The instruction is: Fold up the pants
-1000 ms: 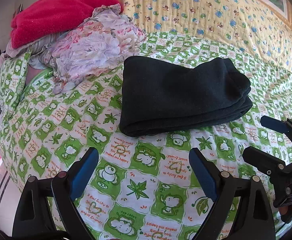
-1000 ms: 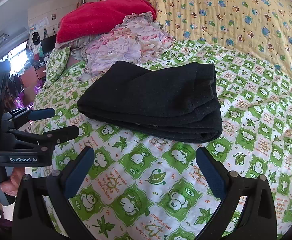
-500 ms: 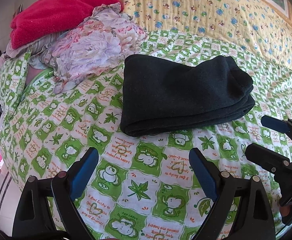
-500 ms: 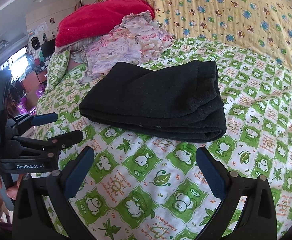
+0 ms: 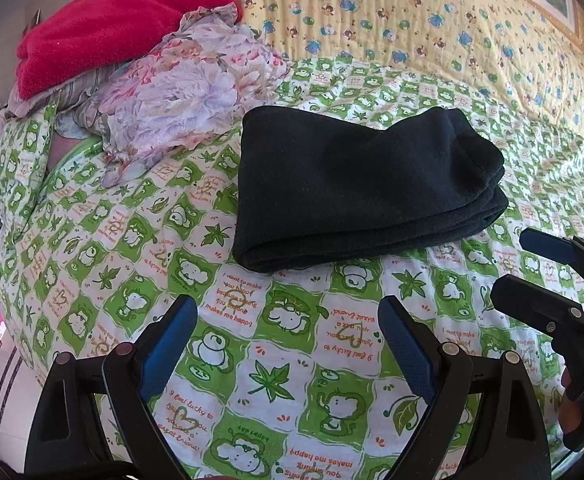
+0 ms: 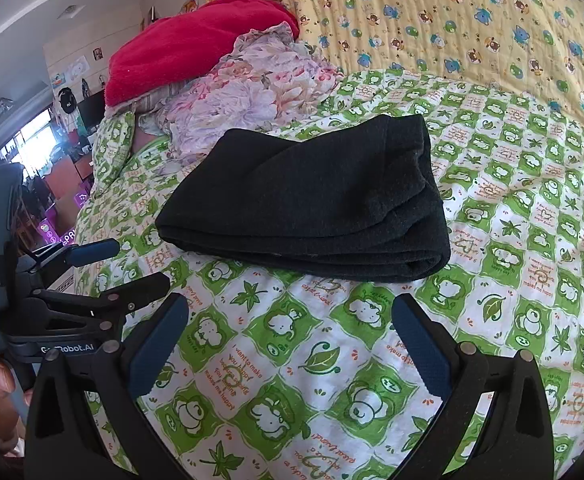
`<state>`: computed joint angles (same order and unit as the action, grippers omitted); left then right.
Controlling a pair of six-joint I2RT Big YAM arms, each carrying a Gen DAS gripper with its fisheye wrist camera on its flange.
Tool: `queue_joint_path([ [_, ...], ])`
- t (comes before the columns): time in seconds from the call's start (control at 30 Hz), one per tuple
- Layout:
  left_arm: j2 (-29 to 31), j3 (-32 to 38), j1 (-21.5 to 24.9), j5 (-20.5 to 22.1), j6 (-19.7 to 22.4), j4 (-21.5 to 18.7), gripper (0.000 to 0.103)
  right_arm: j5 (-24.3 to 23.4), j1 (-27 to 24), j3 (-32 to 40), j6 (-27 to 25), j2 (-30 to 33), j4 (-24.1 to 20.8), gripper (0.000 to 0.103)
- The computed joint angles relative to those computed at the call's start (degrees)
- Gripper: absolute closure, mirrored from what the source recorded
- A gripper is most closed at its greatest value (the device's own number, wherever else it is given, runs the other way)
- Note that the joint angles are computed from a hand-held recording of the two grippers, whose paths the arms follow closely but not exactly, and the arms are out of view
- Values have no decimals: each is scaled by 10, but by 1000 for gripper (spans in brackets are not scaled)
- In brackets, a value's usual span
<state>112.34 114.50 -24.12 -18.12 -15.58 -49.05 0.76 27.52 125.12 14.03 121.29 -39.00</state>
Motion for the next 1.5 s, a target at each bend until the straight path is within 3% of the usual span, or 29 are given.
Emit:
queue_joint_path([
  [0.93,9,11,6,14,1,-5,11,-6,-1,20,5,13,-11,1],
  [1.5,26,60,8,21,-1,-14,11,4,-14,43,13,18,-14,1],
])
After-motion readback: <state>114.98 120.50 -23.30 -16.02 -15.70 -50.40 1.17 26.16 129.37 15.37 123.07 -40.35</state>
